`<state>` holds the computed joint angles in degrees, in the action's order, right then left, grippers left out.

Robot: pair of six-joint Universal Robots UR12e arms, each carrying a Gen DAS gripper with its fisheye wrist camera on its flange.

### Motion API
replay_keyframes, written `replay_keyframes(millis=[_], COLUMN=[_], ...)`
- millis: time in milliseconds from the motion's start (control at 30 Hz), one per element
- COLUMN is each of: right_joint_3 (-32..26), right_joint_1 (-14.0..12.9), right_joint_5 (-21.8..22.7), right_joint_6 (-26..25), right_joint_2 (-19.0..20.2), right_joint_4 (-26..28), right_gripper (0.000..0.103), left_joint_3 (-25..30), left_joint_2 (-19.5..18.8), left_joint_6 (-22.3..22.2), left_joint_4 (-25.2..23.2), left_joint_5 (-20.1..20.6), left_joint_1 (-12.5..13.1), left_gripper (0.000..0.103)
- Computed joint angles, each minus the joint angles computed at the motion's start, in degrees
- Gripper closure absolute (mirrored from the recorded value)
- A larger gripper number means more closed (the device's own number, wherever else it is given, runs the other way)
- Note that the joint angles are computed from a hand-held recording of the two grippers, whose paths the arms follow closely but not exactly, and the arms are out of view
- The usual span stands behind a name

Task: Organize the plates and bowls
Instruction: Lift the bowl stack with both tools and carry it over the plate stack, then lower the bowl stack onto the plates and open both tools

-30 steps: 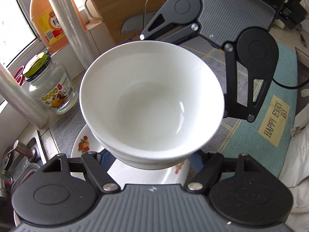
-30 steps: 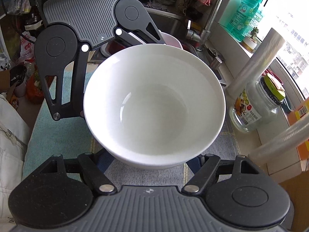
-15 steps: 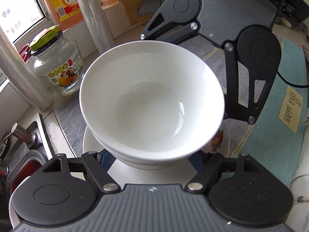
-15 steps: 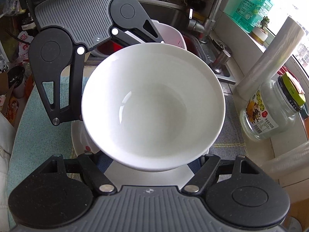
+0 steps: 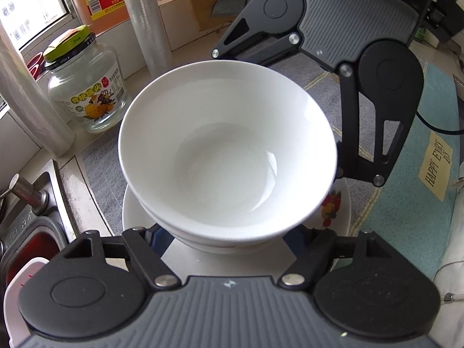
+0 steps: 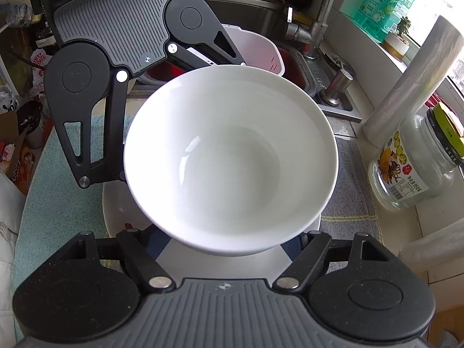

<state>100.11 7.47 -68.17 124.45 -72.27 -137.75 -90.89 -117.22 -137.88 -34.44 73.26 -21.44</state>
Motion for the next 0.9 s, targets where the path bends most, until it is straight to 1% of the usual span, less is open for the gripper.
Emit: replay_keyframes(millis=[133, 267, 333, 367, 400, 467, 600, 733, 800, 900], right_joint_3=[0.2, 0.3, 0.6, 0.8, 1.0, 1.5, 2.1, 3.5, 4.6, 6.3], right_joint_1=[-0.1, 0.1, 0.1, 0.2, 0.2, 0.3, 0.9, 1.3, 1.6, 2.2], right_joint_5=[0.4, 0.1, 0.1, 0.0, 0.1, -0.1, -2.9, -5.0, -6.3, -9.0], right_joint_6=[1.0, 2.1, 2.2, 2.6, 2.9, 3.9, 6.5, 10.9, 13.8, 18.6], right_joint_2=[-0.1, 0.0, -0.2, -0.4, -0.5, -0.8, -1.4, -2.3, -2.9, -4.1], right_joint_4=[-0.1, -0.5, -0.9, -1.1, -1.4, -2.6, -4.0, -6.6, -8.4, -11.1], right_gripper=[0.018, 0.011, 0.007, 0.004, 0.000, 0.000, 0.000, 0.000, 0.000, 0.000], left_joint_3=[-0.4, -1.3, -2.1, -2.5, -2.9, -3.3, -4.7, -6.8, -8.3, -11.1], left_joint_2=[0.1, 0.4, 0.6, 0.7, 0.8, 1.0, 1.4, 2.2, 2.7, 3.6], left_joint_6=[-0.7, -0.7, -0.4, -0.4, -0.4, -0.6, -1.0, -2.7, -4.4, -9.0], left_joint_4=[0.6, 2.6, 4.4, 5.6, 6.6, 7.8, 9.9, 12.7, 15.6, 22.8], left_joint_5=[-0.6, -0.9, -0.7, -1.0, -1.6, -2.3, -3.2, -4.0, -3.8, -0.8], left_joint_1=[0.2, 0.3, 0.2, 0.3, 0.4, 0.7, 1.1, 1.6, 1.8, 1.4], left_gripper=[0.024, 0.023, 0.019, 0.013, 0.011, 0.010, 0.010, 0.010, 0.010, 0.009])
